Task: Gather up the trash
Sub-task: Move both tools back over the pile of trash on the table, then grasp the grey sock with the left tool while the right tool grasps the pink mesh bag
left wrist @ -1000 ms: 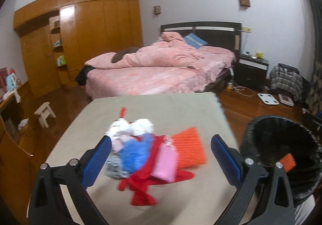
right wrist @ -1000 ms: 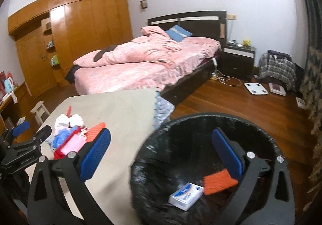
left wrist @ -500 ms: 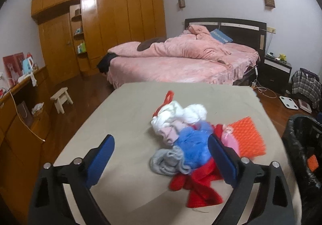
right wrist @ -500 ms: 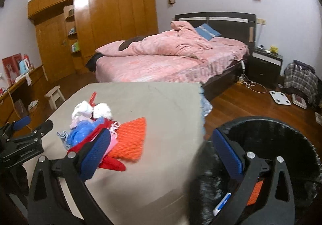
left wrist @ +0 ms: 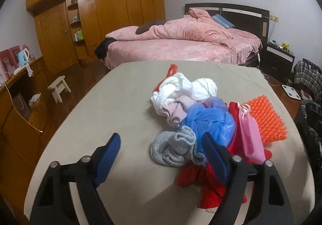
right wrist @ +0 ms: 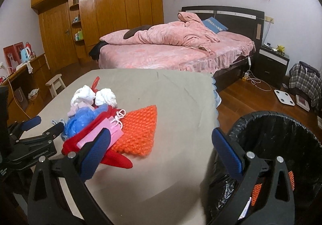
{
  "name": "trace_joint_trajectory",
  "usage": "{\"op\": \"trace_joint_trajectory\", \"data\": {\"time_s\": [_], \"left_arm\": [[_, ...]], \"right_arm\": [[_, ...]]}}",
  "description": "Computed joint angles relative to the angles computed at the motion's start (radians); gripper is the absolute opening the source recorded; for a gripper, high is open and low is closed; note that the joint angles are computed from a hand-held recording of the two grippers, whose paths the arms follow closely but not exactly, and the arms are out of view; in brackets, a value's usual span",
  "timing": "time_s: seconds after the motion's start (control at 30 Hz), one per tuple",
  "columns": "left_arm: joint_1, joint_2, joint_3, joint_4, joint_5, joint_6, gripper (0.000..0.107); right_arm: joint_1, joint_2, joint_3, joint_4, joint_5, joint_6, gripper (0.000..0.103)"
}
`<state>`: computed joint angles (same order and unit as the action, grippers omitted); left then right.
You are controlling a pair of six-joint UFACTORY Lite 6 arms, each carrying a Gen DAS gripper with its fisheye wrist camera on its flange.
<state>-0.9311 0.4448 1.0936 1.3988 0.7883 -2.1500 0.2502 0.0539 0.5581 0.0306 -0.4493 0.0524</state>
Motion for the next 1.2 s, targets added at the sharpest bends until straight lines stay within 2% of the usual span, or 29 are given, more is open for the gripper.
{"op": "trace_joint_trajectory", "data": {"time_s": [0.17, 0.23, 0.3, 0.4, 0.67, 0.93, 0.97, 1.03, 1.2], "left_arm": [[0.041, 0.029, 0.007, 0.053, -0.105, -0.034, 0.053], [0.051, 0.019, -0.016, 0.105, -0.141, -0.087, 0.038], [0.054, 0.002, -0.038, 0.149, -0.16, -0.134, 0.029], [0.047, -0.037, -0.076, 0.174, -0.155, -0.173, 0.024], [0.035, -0.183, -0.198, 0.173, -0.126, -0.203, 0.023], [0.065, -0.226, -0.266, 0.188, -0.142, -0.227, 0.024], [0.064, -0.224, -0.266, 0.191, -0.144, -0.232, 0.026], [0.057, -0.222, -0.267, 0.204, -0.143, -0.242, 0.041], [0.048, -0.191, -0.253, 0.237, -0.169, -0.273, 0.053]], "right_arm": [[0.002, 0.025, 0.008, -0.001, -0.002, -0.001, 0.097], [0.005, 0.031, 0.011, 0.004, -0.001, -0.007, 0.097], [0.009, 0.034, 0.011, 0.006, -0.001, -0.008, 0.097], [0.017, 0.037, 0.018, -0.002, 0.006, 0.0, 0.097], [0.074, 0.072, 0.05, 0.021, 0.012, 0.003, 0.094], [0.134, 0.118, 0.09, 0.052, 0.02, -0.019, 0.089], [0.136, 0.121, 0.092, 0.059, 0.021, -0.024, 0.089], [0.139, 0.125, 0.095, 0.073, 0.023, -0.035, 0.089], [0.132, 0.14, 0.103, 0.085, 0.028, -0.044, 0.089]]}}
